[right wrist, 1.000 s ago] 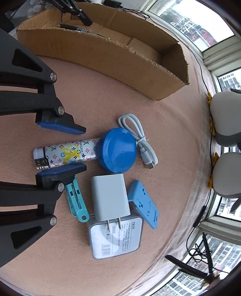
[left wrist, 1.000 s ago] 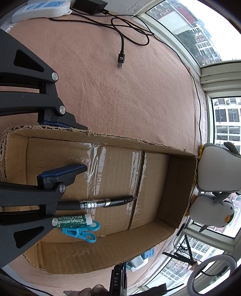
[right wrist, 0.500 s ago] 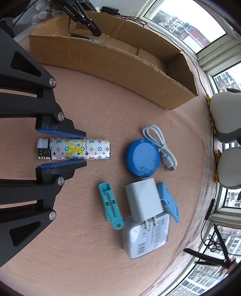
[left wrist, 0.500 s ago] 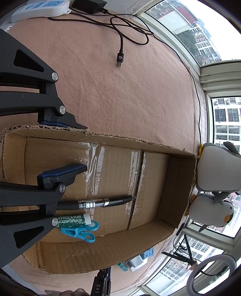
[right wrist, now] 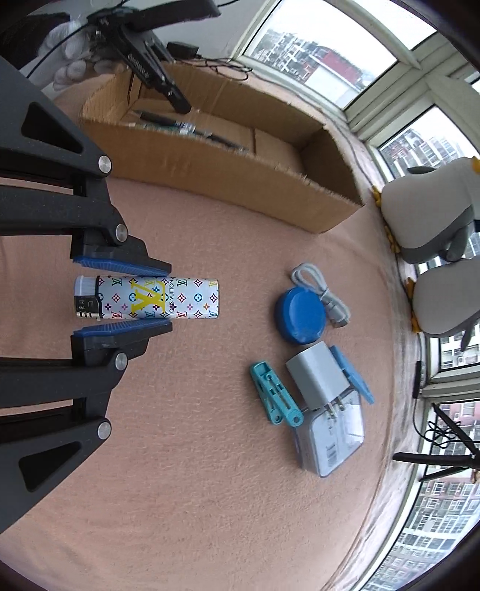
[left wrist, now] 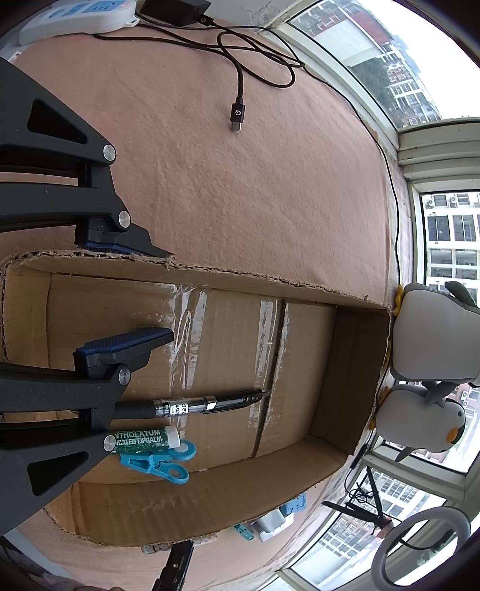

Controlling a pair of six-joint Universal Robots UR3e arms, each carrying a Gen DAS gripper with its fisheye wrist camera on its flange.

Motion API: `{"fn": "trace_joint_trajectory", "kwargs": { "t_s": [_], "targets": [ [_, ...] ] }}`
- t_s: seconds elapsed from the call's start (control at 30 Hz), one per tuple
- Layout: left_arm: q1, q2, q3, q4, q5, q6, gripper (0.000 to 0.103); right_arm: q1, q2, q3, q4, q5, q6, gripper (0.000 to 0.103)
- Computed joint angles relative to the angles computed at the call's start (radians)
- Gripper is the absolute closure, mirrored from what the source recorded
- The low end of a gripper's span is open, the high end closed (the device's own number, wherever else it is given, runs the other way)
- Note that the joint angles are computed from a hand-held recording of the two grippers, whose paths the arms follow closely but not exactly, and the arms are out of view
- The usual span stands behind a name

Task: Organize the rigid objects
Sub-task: 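Carry the lighter into the box and open the right tool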

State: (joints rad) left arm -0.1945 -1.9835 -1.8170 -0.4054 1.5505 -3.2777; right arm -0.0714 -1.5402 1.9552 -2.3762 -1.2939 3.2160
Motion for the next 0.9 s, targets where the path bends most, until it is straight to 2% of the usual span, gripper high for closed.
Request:
{"fn": "trace_joint_trajectory", "kwargs": {
  "t_s": [0.3, 0.63, 0.9],
  "targets": [
    [0.001, -0.002, 0.001, 0.0, -0.003, 0.004, 0.065, 0.104, -0.002, -0.154, 0.026, 0.033, 0.056, 0.082],
    [0.002, -0.003, 0.001, 0.001, -0.003, 0.005, 0.065, 0.259, 0.147, -0.384, 0.04, 0.0, 0.09, 0.082],
    [0.001, -0.002, 0.0, 0.003, -0.002, 0.003, 0.065, 0.338, 0.277, -0.502, 0.063, -0.052, 0.094, 0.082]
  ]
}}
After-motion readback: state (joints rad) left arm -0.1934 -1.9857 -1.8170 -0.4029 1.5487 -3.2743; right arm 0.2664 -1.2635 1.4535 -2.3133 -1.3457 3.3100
